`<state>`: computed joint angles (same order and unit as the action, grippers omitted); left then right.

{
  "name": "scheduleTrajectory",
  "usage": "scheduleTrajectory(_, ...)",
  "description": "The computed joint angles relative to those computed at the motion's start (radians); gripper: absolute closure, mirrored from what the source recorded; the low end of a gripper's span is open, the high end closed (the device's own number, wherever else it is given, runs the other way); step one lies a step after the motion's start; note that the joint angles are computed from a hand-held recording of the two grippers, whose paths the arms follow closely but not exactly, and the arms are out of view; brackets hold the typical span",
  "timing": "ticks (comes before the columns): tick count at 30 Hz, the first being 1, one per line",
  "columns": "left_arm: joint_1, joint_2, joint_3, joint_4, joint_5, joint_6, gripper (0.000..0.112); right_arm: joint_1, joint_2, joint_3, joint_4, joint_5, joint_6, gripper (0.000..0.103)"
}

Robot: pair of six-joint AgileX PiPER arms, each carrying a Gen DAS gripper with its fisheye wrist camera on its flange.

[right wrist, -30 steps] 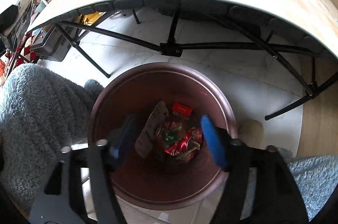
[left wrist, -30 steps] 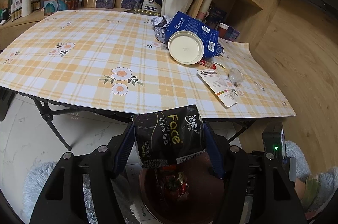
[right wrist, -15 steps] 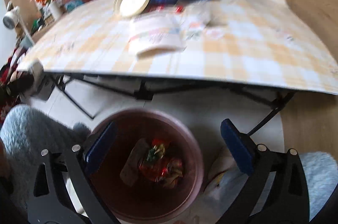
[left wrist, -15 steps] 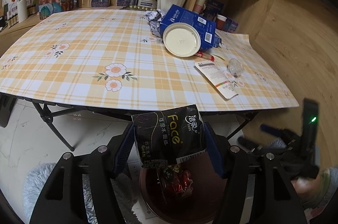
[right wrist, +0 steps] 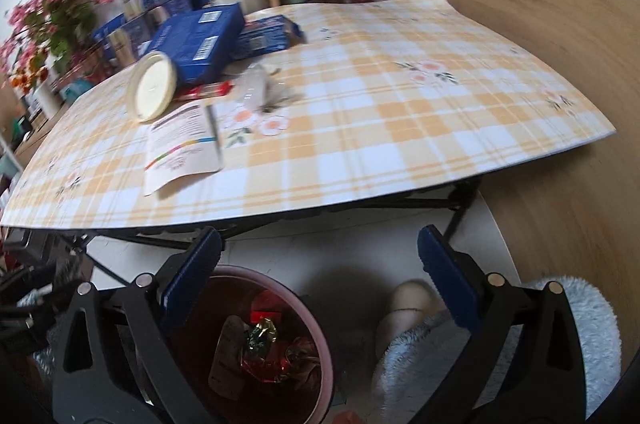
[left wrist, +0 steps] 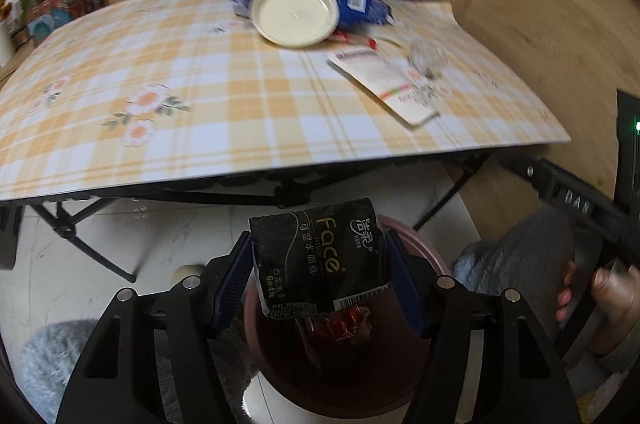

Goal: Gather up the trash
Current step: 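Release the tissue pack from the left tool into the bin and withdraw both tools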

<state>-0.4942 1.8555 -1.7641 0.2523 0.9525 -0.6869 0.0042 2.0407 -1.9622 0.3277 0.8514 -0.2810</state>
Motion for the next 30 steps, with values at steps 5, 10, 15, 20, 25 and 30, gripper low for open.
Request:
scheduleTrajectory(5, -0.008, 0.041, -0.039, -0.058, -0.003, 0.085, 0.037, -0.008, -0.016, 0.024, 0.013, -0.019, -0.005, 0.006)
scheduleTrajectory(10, -0.021, 0.031, -0.034, -0.013, -0.013, 0.042, 0.022, -0.010, -0.022, 0.036, 0.032, -0.017, -0.030, 0.006)
scheduleTrajectory(15, 0.007, -0.018, 0.033, 0.026, -0.049, -0.075, 0.021, -0.009, -0.036, 0.062, 0.049, -0.046, -0.058, 0.006)
scheduleTrajectory(20, 0.037, -0.067, 0.100, 0.054, -0.086, -0.185, 0.021, -0.012, -0.047, 0.079, 0.090, -0.060, -0.098, 0.006)
scheduleTrajectory(25, 0.047, -0.085, 0.126, 0.061, -0.106, -0.226, 0.021, -0.011, -0.056, 0.094, 0.112, -0.073, -0.126, 0.006)
scheduleTrajectory(30, 0.047, -0.084, 0.127, 0.058, -0.105, -0.227, 0.021, -0.010, -0.049, 0.085, 0.122, -0.058, -0.137, 0.006)
